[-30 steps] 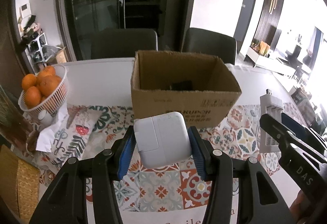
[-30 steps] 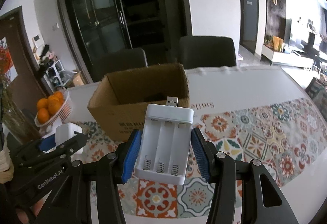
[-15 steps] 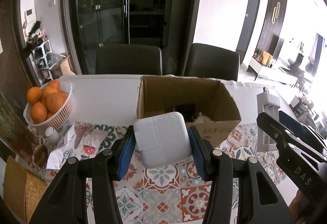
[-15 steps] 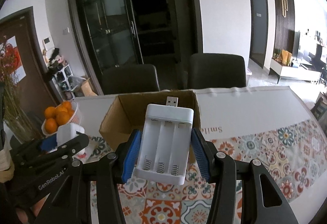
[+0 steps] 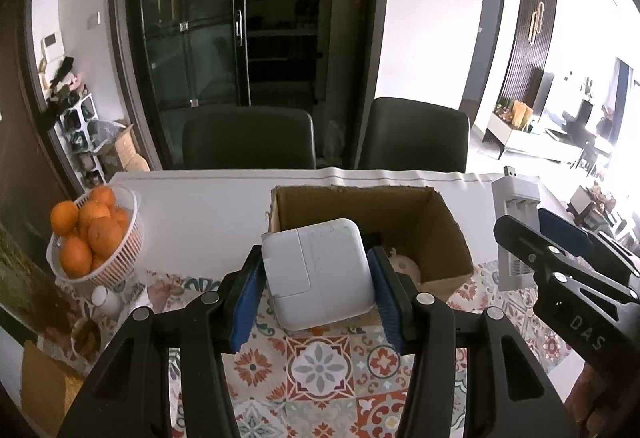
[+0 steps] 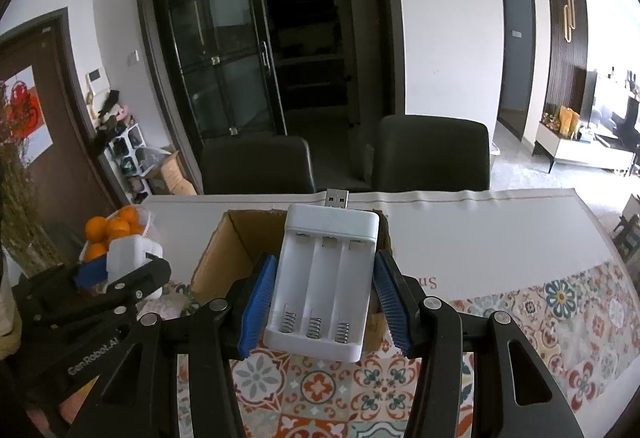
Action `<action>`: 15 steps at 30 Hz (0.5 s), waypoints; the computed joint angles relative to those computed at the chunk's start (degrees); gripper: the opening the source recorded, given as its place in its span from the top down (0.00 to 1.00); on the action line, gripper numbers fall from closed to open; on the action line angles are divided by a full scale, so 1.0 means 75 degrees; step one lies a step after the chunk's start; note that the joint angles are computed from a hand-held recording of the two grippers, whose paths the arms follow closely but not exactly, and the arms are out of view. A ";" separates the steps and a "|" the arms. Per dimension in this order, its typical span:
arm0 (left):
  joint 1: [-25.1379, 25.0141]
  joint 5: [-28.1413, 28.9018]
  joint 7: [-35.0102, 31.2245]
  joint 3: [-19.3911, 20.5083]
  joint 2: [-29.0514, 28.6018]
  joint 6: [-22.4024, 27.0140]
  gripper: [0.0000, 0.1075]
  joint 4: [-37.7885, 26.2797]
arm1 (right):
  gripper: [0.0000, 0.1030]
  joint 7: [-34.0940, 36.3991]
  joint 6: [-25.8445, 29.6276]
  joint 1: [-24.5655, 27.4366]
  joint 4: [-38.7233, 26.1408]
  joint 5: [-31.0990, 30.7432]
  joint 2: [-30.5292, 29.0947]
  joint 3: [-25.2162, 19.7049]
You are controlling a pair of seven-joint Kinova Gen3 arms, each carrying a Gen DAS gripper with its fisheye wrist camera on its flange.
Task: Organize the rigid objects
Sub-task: 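Lift and carry the battery charger with right tool while left tool carries the square charger to the box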
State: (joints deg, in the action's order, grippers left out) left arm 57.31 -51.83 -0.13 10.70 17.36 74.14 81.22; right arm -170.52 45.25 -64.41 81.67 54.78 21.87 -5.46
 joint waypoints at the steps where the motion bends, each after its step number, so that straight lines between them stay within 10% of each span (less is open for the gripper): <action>1: -0.0032 0.0004 -0.0057 -0.0005 -0.0003 -0.0027 0.53 -0.0019 | 0.50 0.0128 0.0024 0.0043 -0.0076 -0.0071 0.0020 -0.0029; 15: -0.1016 0.1020 -0.1986 -0.0218 0.0109 -0.0805 0.53 -0.0573 | 0.50 0.2507 0.0274 0.0661 -0.1703 -0.1884 0.0708 0.0063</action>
State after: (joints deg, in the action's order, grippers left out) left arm 49.69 -44.18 -15.02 9.06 18.18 68.10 76.93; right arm -151.72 47.31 -59.45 68.89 40.64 27.19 -4.98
